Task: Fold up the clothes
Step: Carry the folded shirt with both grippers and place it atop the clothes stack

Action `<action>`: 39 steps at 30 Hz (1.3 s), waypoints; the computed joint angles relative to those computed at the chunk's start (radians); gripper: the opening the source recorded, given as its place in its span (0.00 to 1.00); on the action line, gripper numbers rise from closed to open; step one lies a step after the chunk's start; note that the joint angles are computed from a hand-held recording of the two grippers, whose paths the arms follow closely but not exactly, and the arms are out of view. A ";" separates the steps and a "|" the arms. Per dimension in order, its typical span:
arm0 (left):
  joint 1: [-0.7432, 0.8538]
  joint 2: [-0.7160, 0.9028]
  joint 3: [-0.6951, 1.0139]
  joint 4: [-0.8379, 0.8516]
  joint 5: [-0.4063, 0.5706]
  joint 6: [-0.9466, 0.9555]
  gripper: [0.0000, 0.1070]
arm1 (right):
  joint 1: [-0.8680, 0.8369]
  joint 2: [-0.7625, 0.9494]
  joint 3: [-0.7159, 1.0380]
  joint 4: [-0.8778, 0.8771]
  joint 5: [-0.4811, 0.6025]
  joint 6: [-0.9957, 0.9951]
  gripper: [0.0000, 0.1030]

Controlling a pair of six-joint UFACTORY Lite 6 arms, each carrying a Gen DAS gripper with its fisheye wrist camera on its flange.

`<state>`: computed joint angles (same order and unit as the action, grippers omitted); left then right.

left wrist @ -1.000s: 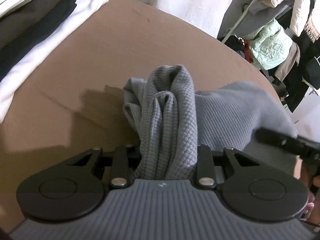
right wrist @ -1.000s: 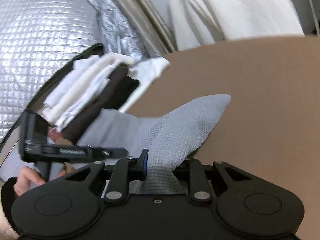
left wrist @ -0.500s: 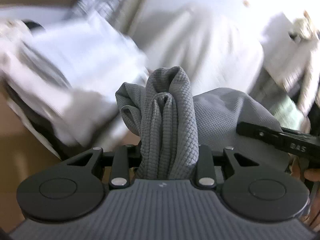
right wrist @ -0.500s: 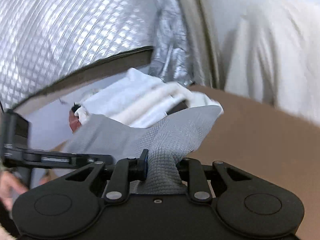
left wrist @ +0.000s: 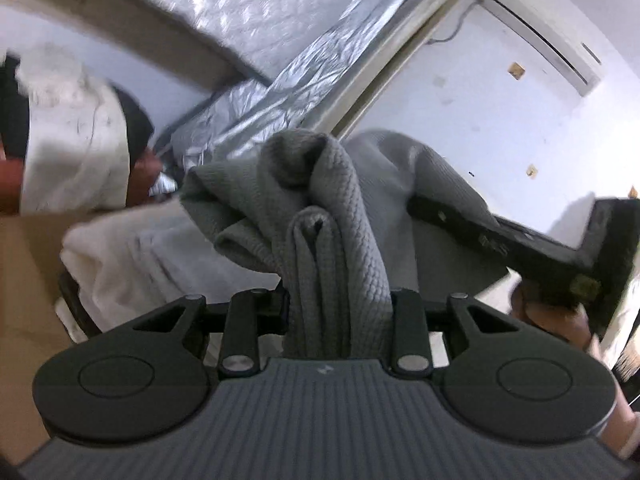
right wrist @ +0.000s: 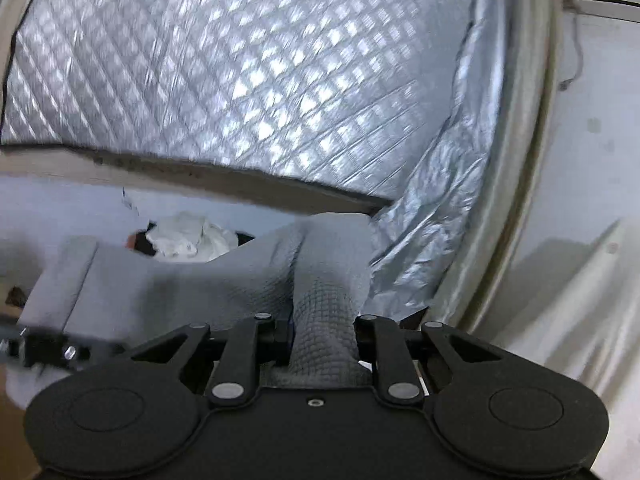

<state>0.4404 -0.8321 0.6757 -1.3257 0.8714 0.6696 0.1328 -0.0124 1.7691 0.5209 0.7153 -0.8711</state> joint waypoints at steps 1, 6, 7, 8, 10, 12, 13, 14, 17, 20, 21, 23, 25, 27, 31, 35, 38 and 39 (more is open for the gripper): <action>-0.003 0.036 -0.002 -0.022 0.003 0.024 0.27 | 0.042 0.049 0.037 -0.059 -0.028 0.046 0.19; -0.205 0.124 -0.019 -0.038 -0.276 0.025 0.27 | 0.111 0.381 0.405 -0.250 0.036 0.275 0.19; -0.226 0.121 -0.036 -0.062 -0.322 0.051 0.27 | 0.124 0.435 0.466 -0.283 0.051 0.309 0.19; -0.241 0.120 -0.054 -0.098 -0.357 0.089 0.27 | 0.137 0.490 0.533 -0.312 0.070 0.338 0.20; -0.216 0.153 -0.089 -0.236 -0.345 0.214 0.31 | 0.153 0.585 0.643 -0.360 0.103 0.378 0.20; -0.187 0.189 -0.117 -0.342 -0.321 0.315 0.38 | 0.149 0.670 0.742 -0.385 0.138 0.402 0.22; -0.157 0.202 -0.123 -0.344 -0.280 0.307 0.38 | 0.146 0.710 0.786 -0.401 0.159 0.429 0.24; -0.138 0.197 -0.125 -0.325 -0.258 0.287 0.38 | 0.140 0.715 0.789 -0.424 0.154 0.459 0.25; -0.102 0.175 -0.103 -0.238 -0.240 0.219 0.39 | 0.120 0.656 0.669 -0.487 0.058 0.544 0.57; -0.054 0.126 -0.139 -0.290 -0.213 0.210 0.42 | 0.026 0.662 0.746 -0.354 0.112 0.652 0.63; -0.027 0.134 -0.153 -0.335 -0.173 0.237 0.44 | -0.014 0.679 0.795 -0.291 0.142 0.680 0.63; 0.019 0.142 -0.178 -0.378 -0.105 0.252 0.45 | -0.115 0.652 0.768 -0.082 0.187 0.683 0.64; 0.047 0.141 -0.188 -0.384 -0.088 0.242 0.45 | -0.190 0.557 0.587 0.083 0.176 0.629 0.66; 0.047 0.055 -0.217 -0.381 -0.164 0.209 0.45 | -0.211 0.443 0.378 0.126 0.125 0.569 0.67; -0.057 -0.097 -0.215 -0.254 -0.485 0.152 0.51 | -0.191 0.220 0.016 0.189 -0.026 0.360 0.67; 0.010 0.041 -0.173 -0.239 -0.331 0.225 0.51 | -0.093 -0.014 -0.289 0.341 -0.172 0.003 0.67; 0.004 0.130 -0.180 -0.288 -0.342 0.240 0.60 | 0.050 -0.074 -0.355 0.248 -0.165 -0.072 0.73; 0.002 0.144 -0.179 -0.293 -0.355 0.242 0.61 | 0.106 -0.072 -0.377 0.143 -0.204 -0.030 0.78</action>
<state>0.4424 -0.6882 0.4967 -1.6183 0.5160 0.9116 0.2392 -0.0845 1.3920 0.6640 0.5117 -0.9010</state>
